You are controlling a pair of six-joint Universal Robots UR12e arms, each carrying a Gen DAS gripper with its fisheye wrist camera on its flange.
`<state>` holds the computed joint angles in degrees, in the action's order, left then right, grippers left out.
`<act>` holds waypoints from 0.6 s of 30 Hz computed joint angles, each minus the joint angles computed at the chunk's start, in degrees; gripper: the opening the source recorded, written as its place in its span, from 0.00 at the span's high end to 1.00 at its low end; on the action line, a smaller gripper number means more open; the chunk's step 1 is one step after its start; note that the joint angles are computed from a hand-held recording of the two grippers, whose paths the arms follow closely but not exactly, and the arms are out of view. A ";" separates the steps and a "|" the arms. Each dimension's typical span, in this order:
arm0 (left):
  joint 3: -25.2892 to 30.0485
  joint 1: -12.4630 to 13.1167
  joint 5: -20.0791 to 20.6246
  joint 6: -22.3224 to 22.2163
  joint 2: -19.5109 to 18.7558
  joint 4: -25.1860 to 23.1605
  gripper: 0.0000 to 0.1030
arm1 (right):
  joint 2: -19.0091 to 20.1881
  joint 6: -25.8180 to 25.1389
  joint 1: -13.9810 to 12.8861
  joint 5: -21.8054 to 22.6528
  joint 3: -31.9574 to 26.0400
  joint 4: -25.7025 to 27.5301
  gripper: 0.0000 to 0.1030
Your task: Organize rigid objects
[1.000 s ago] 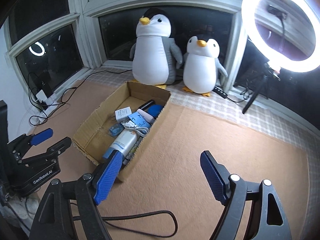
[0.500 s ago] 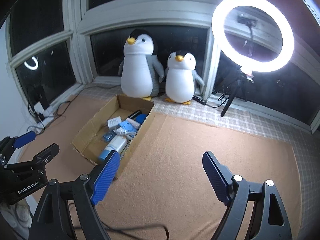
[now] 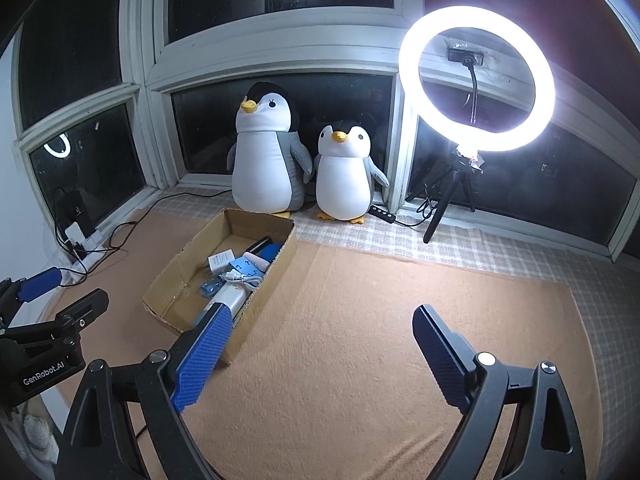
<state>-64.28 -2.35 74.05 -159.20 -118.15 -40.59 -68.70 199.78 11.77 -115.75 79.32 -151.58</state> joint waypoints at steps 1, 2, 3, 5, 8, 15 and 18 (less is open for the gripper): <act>-0.02 0.00 -0.07 0.02 0.04 -0.17 0.20 | -0.06 -0.03 -0.02 0.16 0.10 -0.09 0.13; -0.04 0.00 -0.12 -0.01 0.06 -0.22 0.20 | -0.10 -0.09 -0.05 0.38 0.16 -0.18 0.13; -0.09 -0.03 -0.11 -0.02 0.08 -0.18 0.20 | -0.09 -0.17 -0.05 0.37 0.14 -0.15 0.13; -0.17 -0.03 -0.30 0.03 0.14 -0.17 0.20 | -0.07 -0.19 -0.05 0.21 0.11 -0.08 0.13; -0.08 -0.05 -0.30 0.07 0.08 -0.15 0.20 | -0.06 -0.10 -0.12 0.32 0.07 0.05 0.13; 0.10 -0.01 -0.38 0.10 -0.03 -0.45 0.20 | 0.03 -0.19 -0.37 0.78 -0.05 0.40 0.13; 0.13 -0.01 -0.37 0.04 -0.04 -0.52 0.20 | 0.05 -0.10 -0.44 0.92 -0.08 0.75 0.13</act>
